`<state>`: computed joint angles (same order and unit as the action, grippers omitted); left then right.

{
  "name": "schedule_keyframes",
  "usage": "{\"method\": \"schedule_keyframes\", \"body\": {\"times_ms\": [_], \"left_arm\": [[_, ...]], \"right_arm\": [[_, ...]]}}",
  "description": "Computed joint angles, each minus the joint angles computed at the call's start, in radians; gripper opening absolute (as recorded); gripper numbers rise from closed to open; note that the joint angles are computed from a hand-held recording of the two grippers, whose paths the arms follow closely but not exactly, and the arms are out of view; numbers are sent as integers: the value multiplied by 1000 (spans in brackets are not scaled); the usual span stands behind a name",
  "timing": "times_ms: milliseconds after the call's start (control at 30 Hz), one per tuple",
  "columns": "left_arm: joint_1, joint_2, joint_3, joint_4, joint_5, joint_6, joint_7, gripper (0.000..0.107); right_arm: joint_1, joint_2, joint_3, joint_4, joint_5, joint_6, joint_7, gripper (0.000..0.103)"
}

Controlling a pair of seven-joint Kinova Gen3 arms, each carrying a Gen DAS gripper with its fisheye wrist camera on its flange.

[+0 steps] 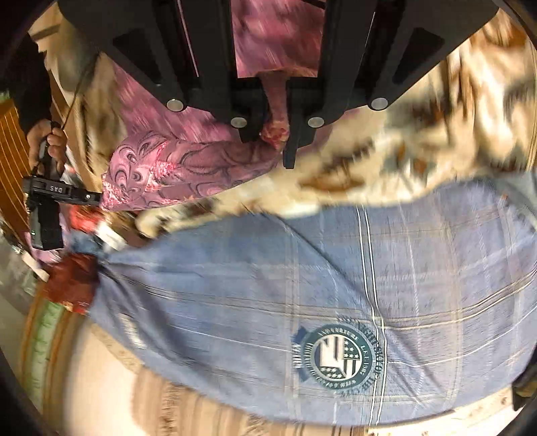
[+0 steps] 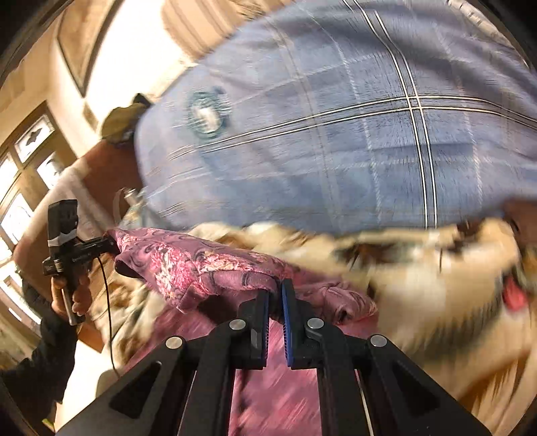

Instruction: Fold small clothes

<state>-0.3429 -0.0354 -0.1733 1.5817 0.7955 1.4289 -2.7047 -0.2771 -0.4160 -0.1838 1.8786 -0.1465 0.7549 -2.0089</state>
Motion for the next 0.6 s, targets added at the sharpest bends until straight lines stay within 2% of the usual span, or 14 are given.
{"method": "schedule_keyframes", "body": {"times_ms": [67,133,200,233,300,367,400,433,500,533,567,600], "left_arm": [[6,-77,-82,87,-38,30,-56,4],[71,-132,-167,180,-105,7,-111,4],[90,-150,-204,272,-187,-13,-164,4],[73,-143,-195,319,-227,-47,-169,5],[12,-96,-120,399,-294,-128,-131,6],[-47,-46,-33,450,-319,-209,-65,9],[-59,-48,-11,472,-320,-243,-24,9],[-54,-69,-7,482,-326,-260,7,9],[-26,-133,-54,498,-304,-246,22,32],[-28,-154,-70,502,-294,-237,16,36],[-37,-181,-83,507,-299,-228,23,43],[-52,-191,-88,510,-302,-221,26,47]], "right_arm": [[0,-92,-93,48,-18,52,-81,6],[27,-157,-185,94,-36,57,-163,6],[60,-203,-278,157,-70,55,-244,6],[61,-202,-308,203,-101,30,-285,6],[55,-160,-361,284,-117,-34,-366,7],[100,-118,-446,326,-119,-76,-447,8],[124,-112,-487,341,-130,-92,-488,12],[142,-126,-513,350,-148,-98,-529,12],[149,-190,-551,339,-135,-70,-608,15],[154,-226,-568,327,-117,-47,-649,16],[158,-272,-577,316,-108,-19,-689,25],[160,-318,-589,300,-100,14,-730,38]]}}
